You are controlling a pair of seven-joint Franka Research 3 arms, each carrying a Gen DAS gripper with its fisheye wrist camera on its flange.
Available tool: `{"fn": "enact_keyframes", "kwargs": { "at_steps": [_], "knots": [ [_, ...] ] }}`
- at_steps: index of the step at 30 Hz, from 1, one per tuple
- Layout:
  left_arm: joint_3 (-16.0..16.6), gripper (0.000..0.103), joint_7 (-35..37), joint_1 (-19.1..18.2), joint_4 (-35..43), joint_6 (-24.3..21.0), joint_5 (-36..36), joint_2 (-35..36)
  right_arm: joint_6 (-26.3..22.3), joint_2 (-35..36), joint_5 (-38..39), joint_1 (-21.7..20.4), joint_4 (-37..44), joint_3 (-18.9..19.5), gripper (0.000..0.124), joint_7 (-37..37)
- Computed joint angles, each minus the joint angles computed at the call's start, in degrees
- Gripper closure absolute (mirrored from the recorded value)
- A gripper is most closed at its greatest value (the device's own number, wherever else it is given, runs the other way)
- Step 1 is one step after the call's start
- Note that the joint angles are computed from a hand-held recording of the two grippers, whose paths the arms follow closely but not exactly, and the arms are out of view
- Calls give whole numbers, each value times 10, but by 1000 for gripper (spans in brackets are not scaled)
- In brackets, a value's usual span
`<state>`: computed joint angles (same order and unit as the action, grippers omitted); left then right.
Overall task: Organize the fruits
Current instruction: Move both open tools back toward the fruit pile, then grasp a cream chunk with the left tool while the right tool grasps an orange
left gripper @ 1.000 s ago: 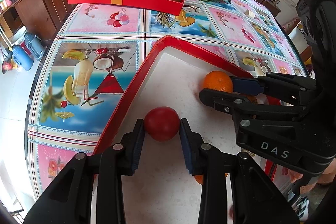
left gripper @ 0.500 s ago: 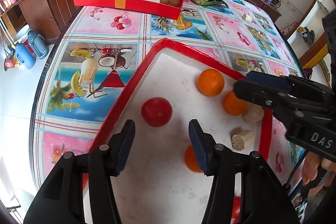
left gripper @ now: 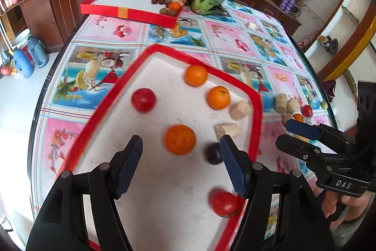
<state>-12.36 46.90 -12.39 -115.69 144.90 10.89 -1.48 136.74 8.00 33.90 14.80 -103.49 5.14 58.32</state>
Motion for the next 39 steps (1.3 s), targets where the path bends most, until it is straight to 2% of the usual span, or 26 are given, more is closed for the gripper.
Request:
{"fn": "enact_keyframes", "kwargs": {
  "at_steps": [7,16,27,32,39],
  "knots": [
    [-18,36,18,-25,38,-14,10,25,30,-76,14,-24,-102,-27,60,-6],
    [-35,33,62,-63,138,-51,2,112,54,-118,7,-65,-166,-62,58,29],
    [-33,33,112,-108,305,-119,29,242,53,-115,17,-98,-167,-80,58,18],
    [-15,34,111,-132,371,-133,59,293,51,-106,35,-103,-157,-80,58,0],
    [-5,50,133,-147,445,-155,73,350,41,-89,55,-111,-142,-80,58,-14]
  ]
}}
